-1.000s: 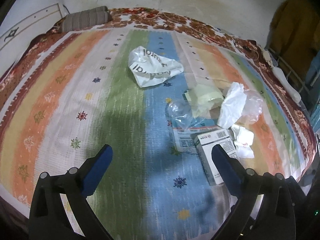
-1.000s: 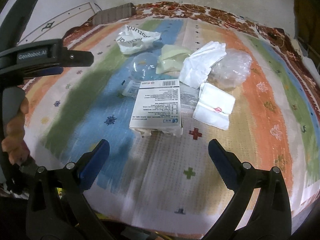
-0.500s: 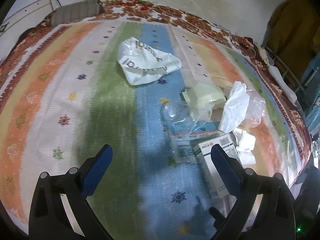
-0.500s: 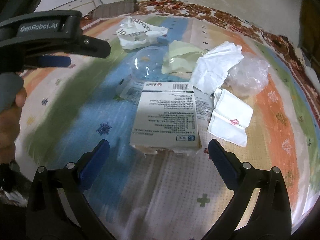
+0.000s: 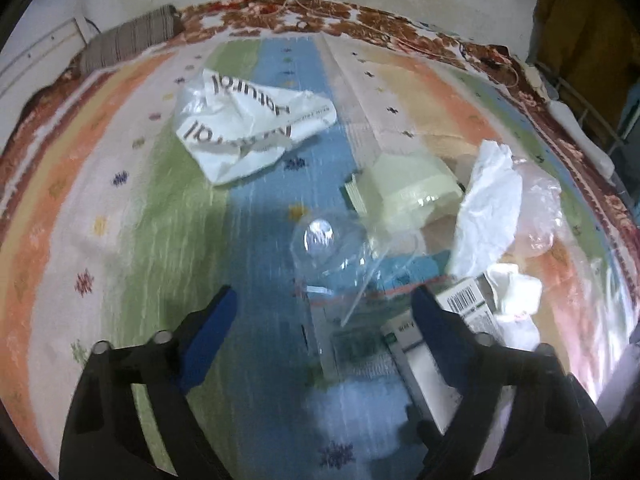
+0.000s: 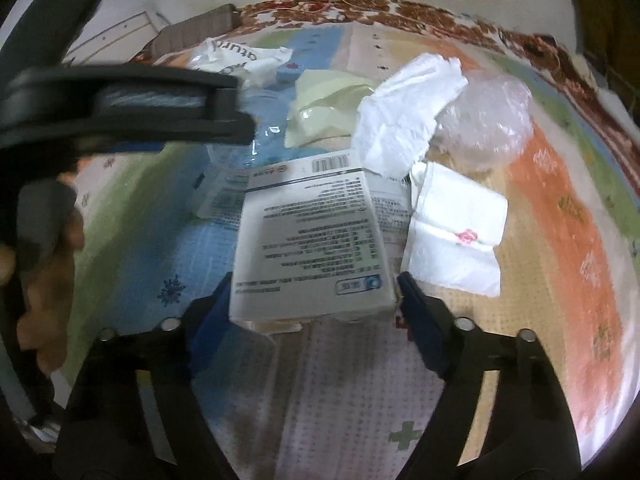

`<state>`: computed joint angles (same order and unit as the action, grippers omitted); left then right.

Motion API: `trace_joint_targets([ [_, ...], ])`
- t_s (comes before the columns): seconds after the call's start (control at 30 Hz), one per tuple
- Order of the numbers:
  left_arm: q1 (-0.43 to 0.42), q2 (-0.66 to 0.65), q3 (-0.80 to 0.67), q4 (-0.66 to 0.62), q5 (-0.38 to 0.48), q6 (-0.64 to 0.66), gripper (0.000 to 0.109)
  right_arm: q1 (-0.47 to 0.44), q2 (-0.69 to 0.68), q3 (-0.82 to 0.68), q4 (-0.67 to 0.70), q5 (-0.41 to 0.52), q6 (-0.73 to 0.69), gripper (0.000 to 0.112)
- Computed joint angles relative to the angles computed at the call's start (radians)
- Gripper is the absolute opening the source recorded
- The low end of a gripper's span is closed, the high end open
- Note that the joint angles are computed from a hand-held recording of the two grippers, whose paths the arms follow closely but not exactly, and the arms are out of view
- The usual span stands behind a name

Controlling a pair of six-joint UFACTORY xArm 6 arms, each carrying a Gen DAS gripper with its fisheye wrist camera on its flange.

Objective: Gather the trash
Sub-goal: 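Grasp the white medicine box with the right gripper while the left grasps the clear cup, then carry the medicine box and clear cup over the bin with both grippers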

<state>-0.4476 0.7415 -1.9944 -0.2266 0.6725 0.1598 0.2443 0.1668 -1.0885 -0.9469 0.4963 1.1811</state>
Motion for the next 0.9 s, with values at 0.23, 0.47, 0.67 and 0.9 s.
trace_joint_targets([
  [0.23,0.015,0.068,-0.116,0.037,0.098,-0.102,0.004,-0.003,-0.004,0.004,0.025,-0.026,-0.076,0.067],
  [0.47,0.054,0.033,-0.081,-0.024,0.082,-0.126,0.004,-0.002,-0.066,0.056,0.15,-0.054,-0.144,0.067],
  [0.67,0.073,0.034,-0.108,-0.067,0.127,-0.159,0.003,-0.002,-0.162,0.125,0.14,-0.103,-0.109,0.067],
  [0.9,0.072,-0.007,-0.087,-0.214,0.162,-0.062,0.003,0.027,-0.266,0.167,0.189,-0.036,-0.125,0.067],
])
